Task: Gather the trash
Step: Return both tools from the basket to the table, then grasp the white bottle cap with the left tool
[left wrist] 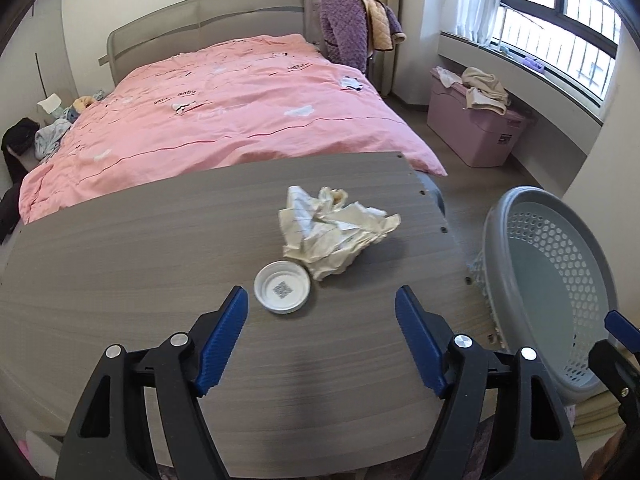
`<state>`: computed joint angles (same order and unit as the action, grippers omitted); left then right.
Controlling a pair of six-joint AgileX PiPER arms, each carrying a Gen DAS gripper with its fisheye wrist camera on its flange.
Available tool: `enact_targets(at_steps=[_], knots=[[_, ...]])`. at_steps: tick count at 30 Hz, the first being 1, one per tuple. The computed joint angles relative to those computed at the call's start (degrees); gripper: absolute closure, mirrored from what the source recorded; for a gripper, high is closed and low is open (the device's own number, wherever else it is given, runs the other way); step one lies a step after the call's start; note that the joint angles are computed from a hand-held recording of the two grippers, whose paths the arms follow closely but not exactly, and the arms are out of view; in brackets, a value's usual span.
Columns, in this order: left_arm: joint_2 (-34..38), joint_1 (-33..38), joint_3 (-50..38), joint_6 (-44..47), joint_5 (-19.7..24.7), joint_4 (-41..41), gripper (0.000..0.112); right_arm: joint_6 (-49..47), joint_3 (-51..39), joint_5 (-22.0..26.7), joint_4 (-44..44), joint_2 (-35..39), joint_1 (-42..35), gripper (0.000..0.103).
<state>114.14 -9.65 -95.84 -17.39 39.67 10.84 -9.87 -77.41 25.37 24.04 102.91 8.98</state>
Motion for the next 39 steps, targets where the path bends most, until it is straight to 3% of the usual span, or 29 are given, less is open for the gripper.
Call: enact_targets(at_steps=[11, 29, 33, 38, 39], knots=[[3.4, 4.7, -1.1, 0.5, 0.5, -1.2, 0.039, 1.5, -1.1, 0.6, -1.4, 1.1, 3.6, 0.007], [10.6, 3.8, -8.7, 0.9, 2.2, 0.9, 0.040, 4.1, -5.0, 3.1, -2.8, 4.7, 5.4, 0.007], [11.1, 4.0, -9.3, 2.5, 1.8, -0.7, 0.049, 5.2, -5.9, 3.8, -3.9, 5.2, 5.6, 0.007], [10.8, 4.6, -9.0, 4.6, 1.2, -2.7, 0.073, 6.4, -6.9, 4.3, -4.9, 5.8, 5.9, 0.007], [10.7, 4.8, -8.9, 5.3, 1.3, -3.5, 0.073, 6.9, -7.2, 4.5, -5.2, 6.0, 6.1, 0.007]])
